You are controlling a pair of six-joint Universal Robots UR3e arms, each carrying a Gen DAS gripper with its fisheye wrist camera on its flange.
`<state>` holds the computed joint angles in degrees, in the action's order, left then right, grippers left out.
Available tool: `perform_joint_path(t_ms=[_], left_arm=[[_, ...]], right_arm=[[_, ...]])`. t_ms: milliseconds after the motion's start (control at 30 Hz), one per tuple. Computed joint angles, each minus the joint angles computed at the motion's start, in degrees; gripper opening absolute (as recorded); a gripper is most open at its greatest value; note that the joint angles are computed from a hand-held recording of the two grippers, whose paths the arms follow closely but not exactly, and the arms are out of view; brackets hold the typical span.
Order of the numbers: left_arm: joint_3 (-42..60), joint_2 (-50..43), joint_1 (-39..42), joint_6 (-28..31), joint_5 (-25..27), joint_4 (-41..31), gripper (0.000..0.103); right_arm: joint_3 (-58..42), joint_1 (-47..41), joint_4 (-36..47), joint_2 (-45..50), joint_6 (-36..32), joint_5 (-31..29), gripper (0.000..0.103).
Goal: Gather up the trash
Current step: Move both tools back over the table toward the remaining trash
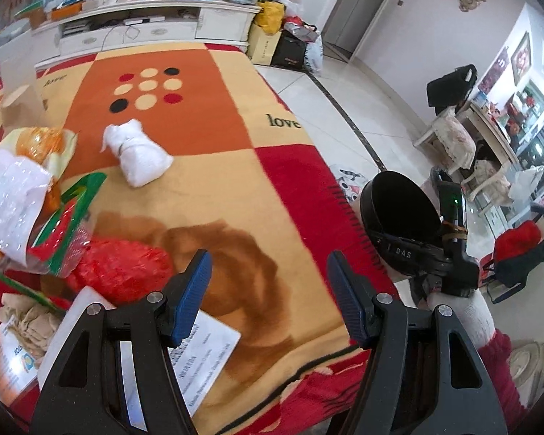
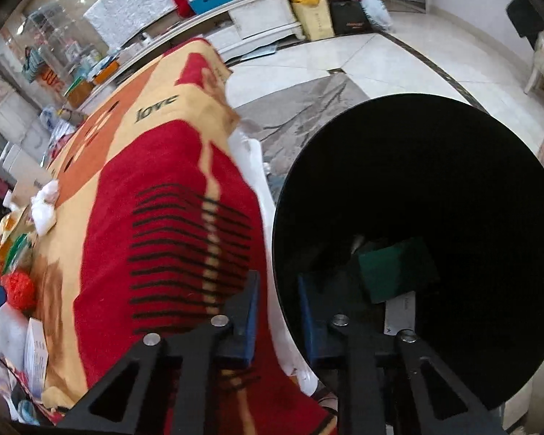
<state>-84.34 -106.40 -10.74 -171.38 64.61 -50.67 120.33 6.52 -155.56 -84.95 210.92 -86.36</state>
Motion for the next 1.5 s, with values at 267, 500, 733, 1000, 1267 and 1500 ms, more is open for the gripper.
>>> perform_joint_path(t_ms=[267,500,733,1000,1267,1500], left_arm=[[-0.62,0.42,1.54,-0.40,-1.53,-0.11,0.065],[-2.84,1.97,2.89,0.82,-2.06,1.13,0.065],[-7.61,6.05,5.37,1.59,-0.23,3.64,0.065],[-14.35,11.63,11.37,4.82,0.44,6.03,0.065],[-18.24,17.35,23.24,13.42,-3.58,0.16,0.065],[-22.20,21.30,34.51,23.19,-5.56,-6.60,0.065]], right_arm=[[3.93,-2.86,-5.91,-2.37,2.04,10.18,0.014],[-1.79,1.73,1.29,-5.07,4.10,2.00,0.016],[-9.72,8.14,6.95,-4.50,4.84,-4.21,0.048],[-22.92,16.14,10.79,3.45,5.12,-8.08,0.048],[-40.09,22.71,14.32,16.54,4.27,-7.22,0.069],[-59.14,26.26,21.11,29.09,2.06,-5.43,0.069]])
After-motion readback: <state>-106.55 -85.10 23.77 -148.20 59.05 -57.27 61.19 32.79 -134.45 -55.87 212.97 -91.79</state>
